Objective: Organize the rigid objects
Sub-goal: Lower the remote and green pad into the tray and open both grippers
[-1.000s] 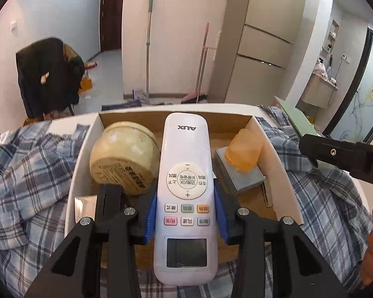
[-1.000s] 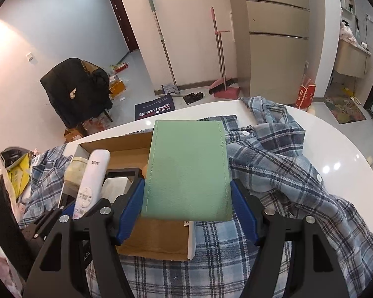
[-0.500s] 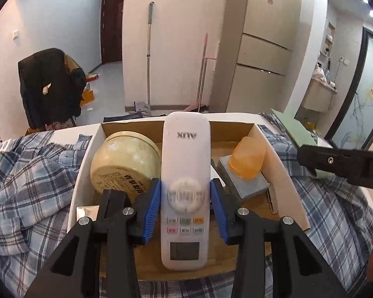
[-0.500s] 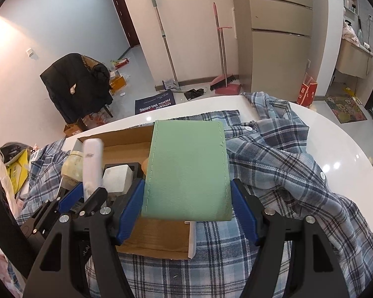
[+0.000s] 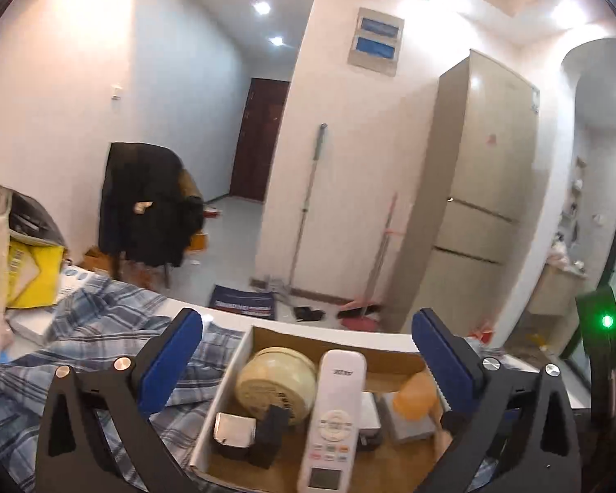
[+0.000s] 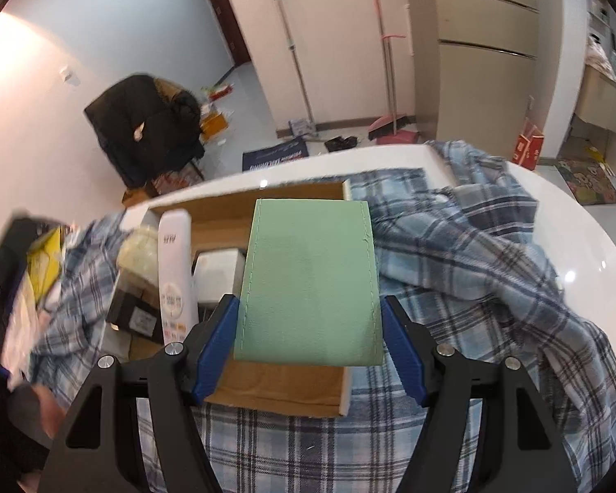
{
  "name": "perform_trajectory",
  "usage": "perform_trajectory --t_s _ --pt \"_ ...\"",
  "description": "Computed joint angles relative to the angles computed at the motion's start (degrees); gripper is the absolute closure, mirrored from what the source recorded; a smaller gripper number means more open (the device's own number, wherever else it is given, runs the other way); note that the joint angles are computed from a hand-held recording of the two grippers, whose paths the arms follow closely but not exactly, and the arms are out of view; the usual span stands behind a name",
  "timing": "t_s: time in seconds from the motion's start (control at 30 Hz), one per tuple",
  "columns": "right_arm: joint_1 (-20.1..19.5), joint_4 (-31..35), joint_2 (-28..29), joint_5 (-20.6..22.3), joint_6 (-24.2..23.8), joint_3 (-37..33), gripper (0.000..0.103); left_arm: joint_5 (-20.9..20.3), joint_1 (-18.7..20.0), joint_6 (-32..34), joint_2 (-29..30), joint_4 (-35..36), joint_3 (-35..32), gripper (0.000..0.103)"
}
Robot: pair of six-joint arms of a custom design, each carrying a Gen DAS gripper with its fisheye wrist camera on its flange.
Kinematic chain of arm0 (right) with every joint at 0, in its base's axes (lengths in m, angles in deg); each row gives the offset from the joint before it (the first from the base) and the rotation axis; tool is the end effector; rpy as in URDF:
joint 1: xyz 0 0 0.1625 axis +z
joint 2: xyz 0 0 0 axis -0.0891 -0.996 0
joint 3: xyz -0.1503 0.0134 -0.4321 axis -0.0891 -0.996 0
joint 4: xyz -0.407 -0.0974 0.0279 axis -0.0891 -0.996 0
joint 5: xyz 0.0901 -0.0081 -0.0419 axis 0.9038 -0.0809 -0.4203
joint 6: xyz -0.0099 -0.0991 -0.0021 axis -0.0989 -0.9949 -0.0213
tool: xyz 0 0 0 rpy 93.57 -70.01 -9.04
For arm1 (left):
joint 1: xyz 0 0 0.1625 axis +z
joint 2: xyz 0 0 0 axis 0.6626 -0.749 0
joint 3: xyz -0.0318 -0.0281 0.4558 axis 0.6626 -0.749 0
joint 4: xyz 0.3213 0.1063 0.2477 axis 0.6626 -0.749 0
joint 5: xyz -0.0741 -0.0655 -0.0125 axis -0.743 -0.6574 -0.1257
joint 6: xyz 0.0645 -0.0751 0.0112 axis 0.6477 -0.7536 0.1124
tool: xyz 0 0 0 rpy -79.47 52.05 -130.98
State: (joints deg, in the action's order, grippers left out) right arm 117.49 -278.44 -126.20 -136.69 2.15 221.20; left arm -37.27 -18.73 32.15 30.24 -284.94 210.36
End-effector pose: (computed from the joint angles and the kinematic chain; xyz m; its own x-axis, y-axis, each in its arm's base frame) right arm 0.2001 -0.3218 0.1274 -0.8136 0.1438 0.5634 -0.2371 0.8027 -0.5473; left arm -0.2043 -0.3230 0.1619 -0.8202 0.1971 -0.5371 0.5701 0.3603 -0.7384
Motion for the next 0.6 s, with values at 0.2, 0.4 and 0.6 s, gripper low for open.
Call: perform_trajectory --t_s 0.2,0.4,0.6 --pt "0.71 -4.99 6.75 -3.17 -4.01 -1.4 0.035 -5.42 1.37 1.24 -2.52 6.59 -0.38 0.0" --pt "-0.32 -7.22 7.55 0.95 -4.6 -0.65 0.034 -5.35 1.48 -0.62 -3.66 9.99 -0.12 0.0" --pt "-1.53 -10.44 9.02 2.02 -6.18 -0.74 0.026 -4.99 1.11 -1.5 -6.1 10.48 0.33 0.0"
